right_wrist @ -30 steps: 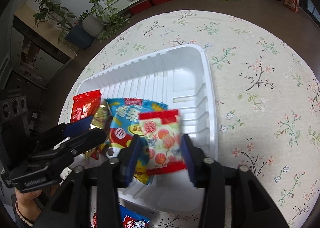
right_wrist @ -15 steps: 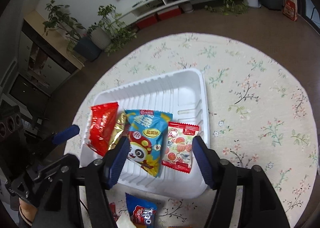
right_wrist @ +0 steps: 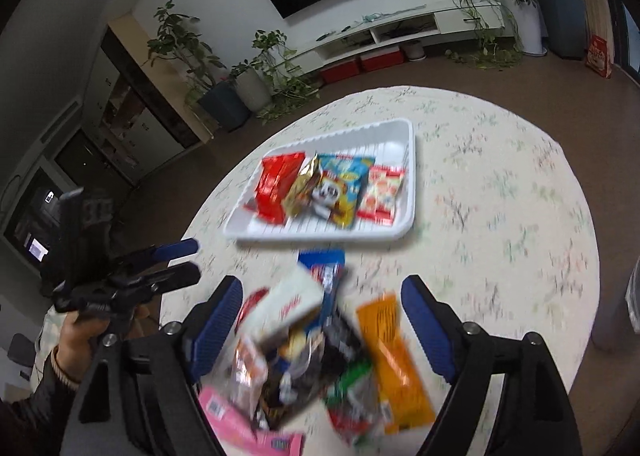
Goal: Organize snacks
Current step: 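Withdraw both tools from the tray toward the snack pile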
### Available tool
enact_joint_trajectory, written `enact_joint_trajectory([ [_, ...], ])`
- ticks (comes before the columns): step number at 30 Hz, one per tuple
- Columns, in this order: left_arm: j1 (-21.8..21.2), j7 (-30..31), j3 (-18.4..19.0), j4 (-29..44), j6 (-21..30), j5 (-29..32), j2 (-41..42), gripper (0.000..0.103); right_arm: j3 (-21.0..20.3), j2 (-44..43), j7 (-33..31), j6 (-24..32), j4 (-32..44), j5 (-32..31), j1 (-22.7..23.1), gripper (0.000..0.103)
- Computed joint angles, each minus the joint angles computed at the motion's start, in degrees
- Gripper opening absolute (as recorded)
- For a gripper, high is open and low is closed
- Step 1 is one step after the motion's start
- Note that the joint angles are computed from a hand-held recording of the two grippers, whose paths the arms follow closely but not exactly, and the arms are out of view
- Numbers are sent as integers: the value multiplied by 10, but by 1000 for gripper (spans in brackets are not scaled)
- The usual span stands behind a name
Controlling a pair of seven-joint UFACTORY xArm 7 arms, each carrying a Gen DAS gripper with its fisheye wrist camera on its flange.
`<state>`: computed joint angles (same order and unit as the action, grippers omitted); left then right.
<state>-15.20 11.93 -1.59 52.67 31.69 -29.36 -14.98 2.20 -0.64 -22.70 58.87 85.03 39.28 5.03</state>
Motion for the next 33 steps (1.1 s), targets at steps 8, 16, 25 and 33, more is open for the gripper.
enact_joint_trajectory([
  [8,2,-61,-28,1,10,70,8,102,-22,-120,29,-14,-140,-76,8,84],
  [16,9,-152,-73,56,49,243,60,102,-21,-151,46,-23,-174,-125,19,84],
  [25,-8,-196,-76,75,59,315,92,102,-21,-185,44,-49,-206,-140,47,93],
  [33,-11,-178,-70,89,67,304,106,94,-19,-170,80,-55,-197,-157,42,90],
])
